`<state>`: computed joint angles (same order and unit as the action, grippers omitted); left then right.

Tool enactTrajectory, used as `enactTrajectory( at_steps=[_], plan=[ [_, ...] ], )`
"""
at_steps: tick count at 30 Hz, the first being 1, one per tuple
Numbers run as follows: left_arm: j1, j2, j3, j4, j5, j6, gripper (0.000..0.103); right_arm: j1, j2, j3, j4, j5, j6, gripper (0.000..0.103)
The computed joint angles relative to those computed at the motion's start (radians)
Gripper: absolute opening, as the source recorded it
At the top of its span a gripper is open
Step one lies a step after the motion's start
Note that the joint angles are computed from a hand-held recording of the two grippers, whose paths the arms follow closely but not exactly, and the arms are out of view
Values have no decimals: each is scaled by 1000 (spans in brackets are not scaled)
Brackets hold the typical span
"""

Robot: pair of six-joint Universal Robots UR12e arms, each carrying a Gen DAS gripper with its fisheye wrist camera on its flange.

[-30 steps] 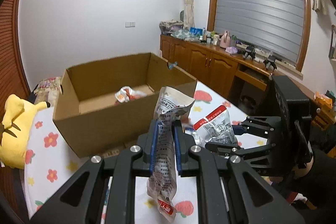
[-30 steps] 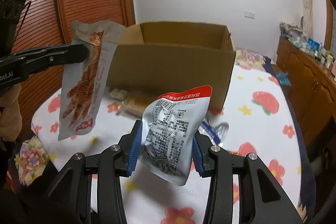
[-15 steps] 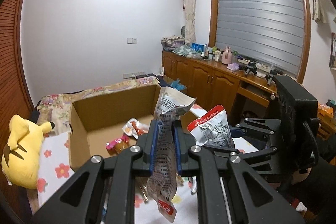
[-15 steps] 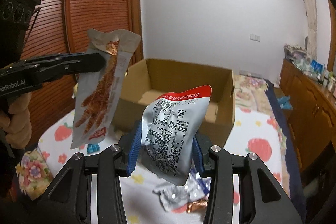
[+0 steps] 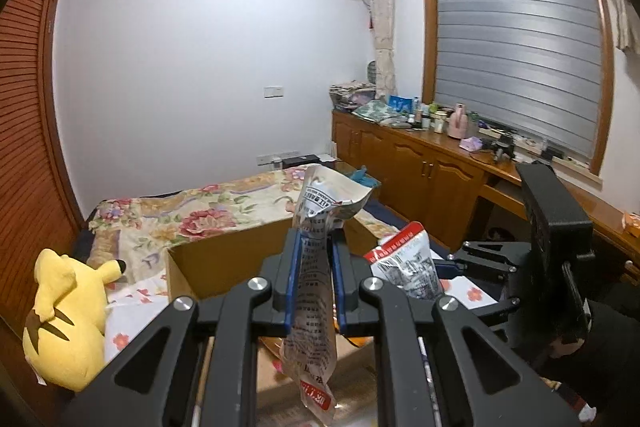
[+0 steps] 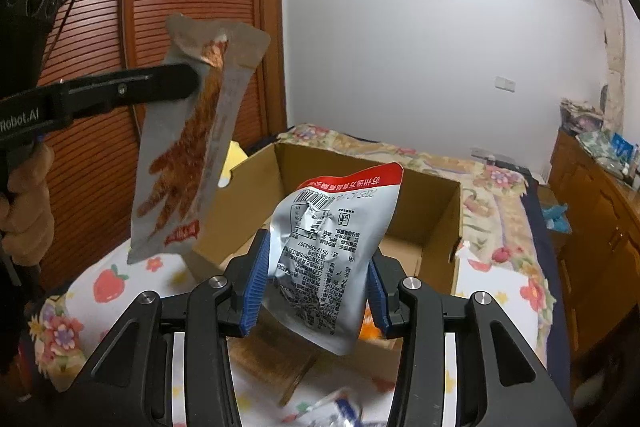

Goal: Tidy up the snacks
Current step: 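Lift both packets and carry them over the box, then open both grippers to drop packets into box, return to pile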

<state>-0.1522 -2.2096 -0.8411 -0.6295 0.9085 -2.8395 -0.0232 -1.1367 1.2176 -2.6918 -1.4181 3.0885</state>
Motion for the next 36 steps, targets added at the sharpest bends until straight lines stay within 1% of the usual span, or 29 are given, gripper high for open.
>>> enactTrajectory(
  at_steps=[3,5,9,13,14,18,24,32,36],
  plan=[
    [-4,-42,60,-34,22,-17,11,-6,26,-34,28,12,-2,44],
    [-7,-70,97,-66,39,-12,11,-9,42,-54,50,13,-5,44],
    [-10,-100,129,-101,62,-16,12,-13,61,-66,78,13,-2,44],
    [-12,-124,155,-104,68,-30,12,-13,82,-94,118,2,-16,44],
    [-15,-128,160,-105,76,-27,10,-13,85,-98,126,1,-16,45],
    [-20,-138,167,-106,94,-15,9,-14,93,-110,149,2,-20,45],
    [-21,-151,175,-138,101,-10,9,-12,101,-123,183,6,-32,45],
    [-22,-138,137,-150,116,6,9,-11,110,-134,210,7,-29,46],
    [-21,-128,112,-153,118,14,9,-11,112,-135,214,4,-18,50]
  ],
)
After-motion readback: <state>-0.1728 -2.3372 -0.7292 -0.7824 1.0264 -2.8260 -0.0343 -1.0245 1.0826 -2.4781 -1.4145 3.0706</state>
